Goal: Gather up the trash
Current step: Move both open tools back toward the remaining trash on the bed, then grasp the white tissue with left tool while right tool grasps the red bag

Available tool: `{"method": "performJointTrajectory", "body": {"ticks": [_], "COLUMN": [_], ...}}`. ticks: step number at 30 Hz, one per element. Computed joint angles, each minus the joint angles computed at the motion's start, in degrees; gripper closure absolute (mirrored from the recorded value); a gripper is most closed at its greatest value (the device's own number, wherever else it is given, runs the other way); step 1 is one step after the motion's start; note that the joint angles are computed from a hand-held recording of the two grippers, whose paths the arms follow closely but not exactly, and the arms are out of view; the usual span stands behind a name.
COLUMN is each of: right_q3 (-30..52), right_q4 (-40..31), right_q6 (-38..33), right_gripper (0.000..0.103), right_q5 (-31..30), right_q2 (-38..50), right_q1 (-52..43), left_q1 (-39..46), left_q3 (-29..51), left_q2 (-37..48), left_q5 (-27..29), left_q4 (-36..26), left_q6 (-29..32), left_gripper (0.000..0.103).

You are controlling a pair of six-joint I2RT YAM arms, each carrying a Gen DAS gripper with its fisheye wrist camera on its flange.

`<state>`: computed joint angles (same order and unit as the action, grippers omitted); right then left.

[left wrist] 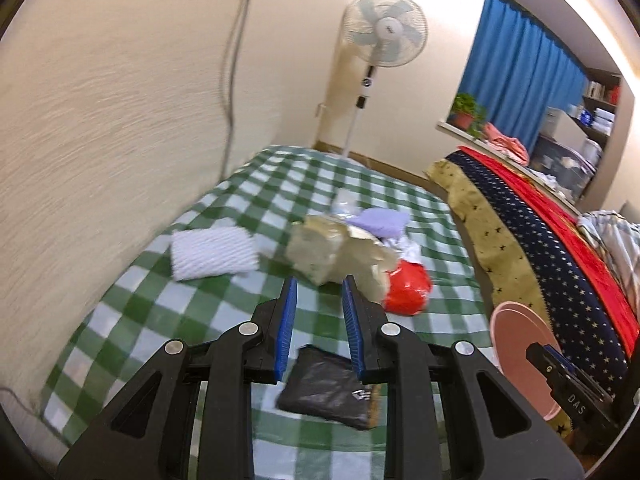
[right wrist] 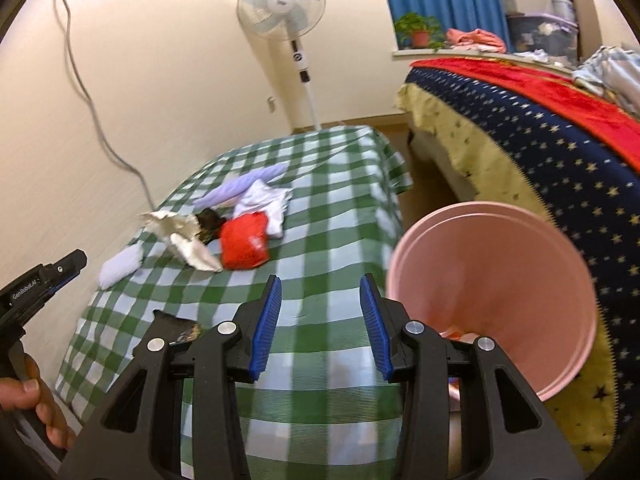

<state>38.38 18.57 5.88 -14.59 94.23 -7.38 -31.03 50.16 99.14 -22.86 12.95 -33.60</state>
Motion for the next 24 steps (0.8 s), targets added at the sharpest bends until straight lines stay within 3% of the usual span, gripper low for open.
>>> {"method": "performJointTrajectory", "body": {"ticks": [9, 24], "right_q3": [1.5, 7.3], "right_q4": [0.8, 0.8], "right_q6": [0.9, 2.0], "right_gripper": [0.062, 0.063], "right_q5": [-1.7, -3.1], "right_q2": [2.9, 9.3], "right_q1": [1.0, 0.5], "left_q1": [-0.3, -0.1], "left_q3": [2.4, 11.9], "left_q2": [3.2, 14.1], "left_q5": [-0.9, 4.3], "left_q4": [-1.0, 2.8], "left_q6": [0.3, 2.8], "left_gripper": [0.079, 0.079]}}
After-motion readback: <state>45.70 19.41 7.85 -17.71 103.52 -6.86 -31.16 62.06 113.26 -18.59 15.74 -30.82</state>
